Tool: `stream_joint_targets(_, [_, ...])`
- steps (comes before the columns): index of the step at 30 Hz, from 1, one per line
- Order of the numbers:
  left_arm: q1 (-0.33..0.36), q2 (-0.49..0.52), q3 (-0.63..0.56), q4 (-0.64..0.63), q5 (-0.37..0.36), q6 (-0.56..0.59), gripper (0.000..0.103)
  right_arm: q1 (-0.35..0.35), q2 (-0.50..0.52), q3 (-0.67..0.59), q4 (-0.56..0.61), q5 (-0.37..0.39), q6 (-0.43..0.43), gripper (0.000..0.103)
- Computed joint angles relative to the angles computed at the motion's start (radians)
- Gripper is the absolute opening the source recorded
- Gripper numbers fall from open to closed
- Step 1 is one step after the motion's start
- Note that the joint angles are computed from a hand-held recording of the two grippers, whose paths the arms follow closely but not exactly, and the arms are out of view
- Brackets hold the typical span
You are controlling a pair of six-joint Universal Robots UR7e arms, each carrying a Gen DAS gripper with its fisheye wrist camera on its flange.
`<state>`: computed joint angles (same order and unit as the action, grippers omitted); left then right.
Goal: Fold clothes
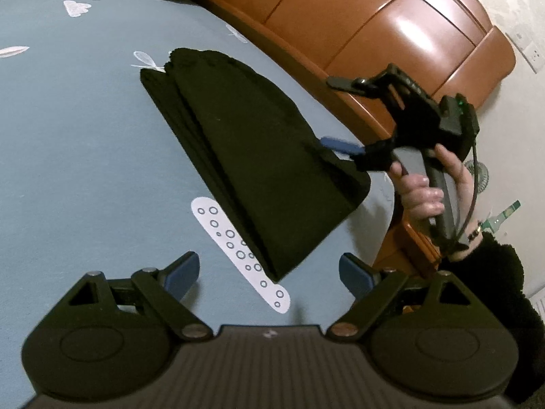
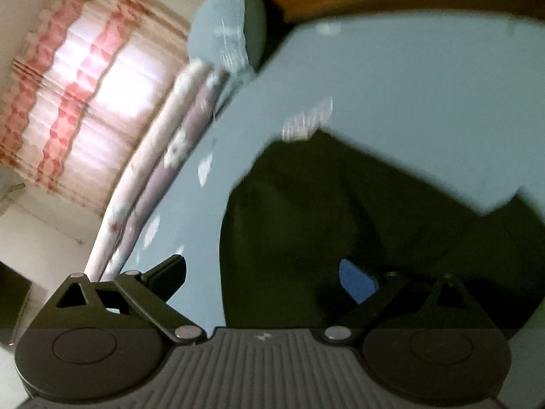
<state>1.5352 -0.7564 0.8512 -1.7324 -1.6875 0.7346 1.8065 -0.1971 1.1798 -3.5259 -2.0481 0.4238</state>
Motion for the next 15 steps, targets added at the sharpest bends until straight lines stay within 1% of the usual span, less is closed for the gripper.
stream_joint_targets(3, [0.002,0.0,-0.006,0.012,-0.004,0.005,0.089,-0.009,0.019,-0.041,0.05,0.011,0.014,0.099])
stream_joint_targets(6, [0.003,-0.006,-0.004,0.008,-0.004,0.013,0.089,0.009,0.021,-0.08,0.119,-0.034,0.043,0.099])
stream_joint_targets(7, [0.004,-0.006,-0.004,0.006,-0.006,0.012,0.089,0.021,0.028,-0.103,0.139,-0.052,0.026,0.099])
stream_joint_targets(8, [0.005,-0.006,-0.006,0.005,-0.009,0.009,0.089,0.03,0.034,-0.12,0.146,-0.054,-0.001,0.099])
stream_joint_targets(11, [0.006,-0.007,-0.007,-0.001,-0.013,0.002,0.089,0.04,0.047,-0.151,0.159,-0.016,-0.019,0.099])
stream_joint_targets(13, [0.004,-0.012,-0.002,-0.007,-0.005,0.0,0.089,0.038,0.056,-0.17,0.198,-0.028,0.001,0.099])
stream_joint_targets(15, [0.001,-0.017,0.003,-0.013,0.01,0.0,0.089,0.029,0.057,-0.163,0.23,-0.043,0.043,0.099])
